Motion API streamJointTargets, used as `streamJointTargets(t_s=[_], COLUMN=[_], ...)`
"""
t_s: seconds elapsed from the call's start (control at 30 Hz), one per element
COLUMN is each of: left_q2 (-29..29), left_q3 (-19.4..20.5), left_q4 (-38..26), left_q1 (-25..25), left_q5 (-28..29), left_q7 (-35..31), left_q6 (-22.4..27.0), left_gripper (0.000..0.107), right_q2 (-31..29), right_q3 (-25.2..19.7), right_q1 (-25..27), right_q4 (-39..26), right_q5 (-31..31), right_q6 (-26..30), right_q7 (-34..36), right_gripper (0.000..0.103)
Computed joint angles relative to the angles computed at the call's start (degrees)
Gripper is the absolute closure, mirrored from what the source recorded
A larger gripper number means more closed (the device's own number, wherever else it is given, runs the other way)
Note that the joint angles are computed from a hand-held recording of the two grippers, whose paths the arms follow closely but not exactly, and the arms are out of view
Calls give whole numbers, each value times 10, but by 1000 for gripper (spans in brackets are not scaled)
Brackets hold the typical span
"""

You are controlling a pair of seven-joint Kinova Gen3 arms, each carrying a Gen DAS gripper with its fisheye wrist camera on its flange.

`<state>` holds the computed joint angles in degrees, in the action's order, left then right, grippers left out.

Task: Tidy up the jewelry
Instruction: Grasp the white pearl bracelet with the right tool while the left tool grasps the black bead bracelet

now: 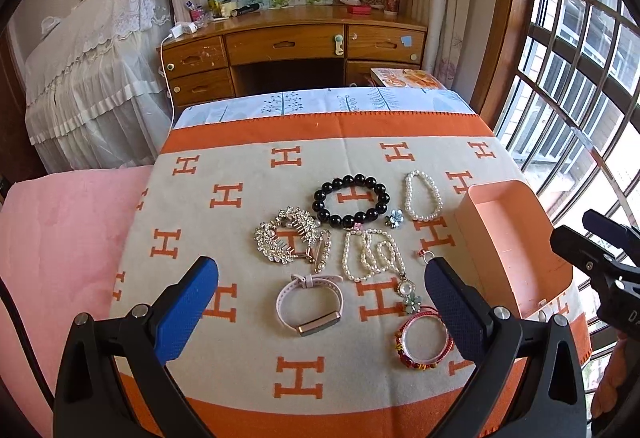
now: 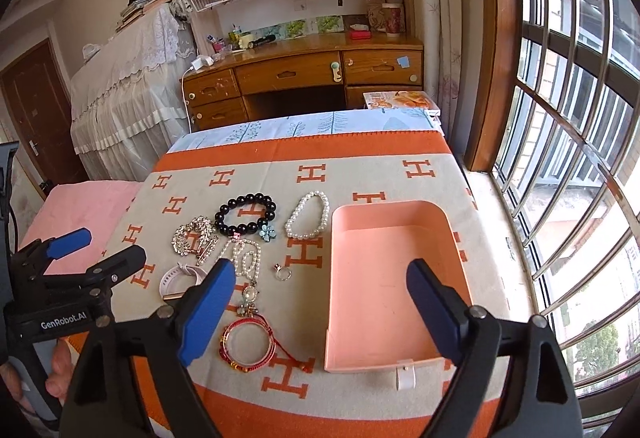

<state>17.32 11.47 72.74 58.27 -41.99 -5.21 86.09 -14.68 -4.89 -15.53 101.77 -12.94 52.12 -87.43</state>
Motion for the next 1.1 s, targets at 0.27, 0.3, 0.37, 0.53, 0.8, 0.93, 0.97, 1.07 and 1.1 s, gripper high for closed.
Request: streamJointTargets(t_s=[0.27, 0.3, 0.37, 0.53, 0.8, 0.93, 0.97, 1.07, 1.1], left_q2=[-26, -20, -4, 53, 117, 136, 141, 155, 160], left_q3=[-11, -14, -19, -33, -51, -57, -57, -57, -64], left_q4=[16, 12, 1, -31, -65, -84, -88, -102, -108], left_q1=[-134, -148, -176, -236, -277, -278, -281, -286, -277], left_q5=[97, 107, 136, 224, 313, 327, 334, 348, 340], left_q7=[-125, -145, -186, -286, -387, -416, -422, -436, -437], left_q6=[-94, -102, -114, -134, -138, -128, -127, -115, -111], left_gripper=[5, 5, 5, 9, 24, 33, 36, 45, 46], right_q2=[156, 179, 226, 339, 413, 427, 425, 427, 426], right_q3=[1, -2, -8, -14, -14, -15, -13, -12, -11], right_q1=[5, 4, 0, -21, -48, -56, -60, -63, -66], right_q4=[-147, -169, -215, -316, -368, -373, -370, -371, -369], right_q5=[-8, -2, 8, 38, 68, 74, 80, 87, 91], right_q6=[86, 99, 126, 205, 249, 253, 249, 247, 246], right_q7=[17, 10, 0, -27, -43, -43, -42, -42, -42], right_gripper=[37, 38, 43, 60, 68, 82, 83, 85, 89])
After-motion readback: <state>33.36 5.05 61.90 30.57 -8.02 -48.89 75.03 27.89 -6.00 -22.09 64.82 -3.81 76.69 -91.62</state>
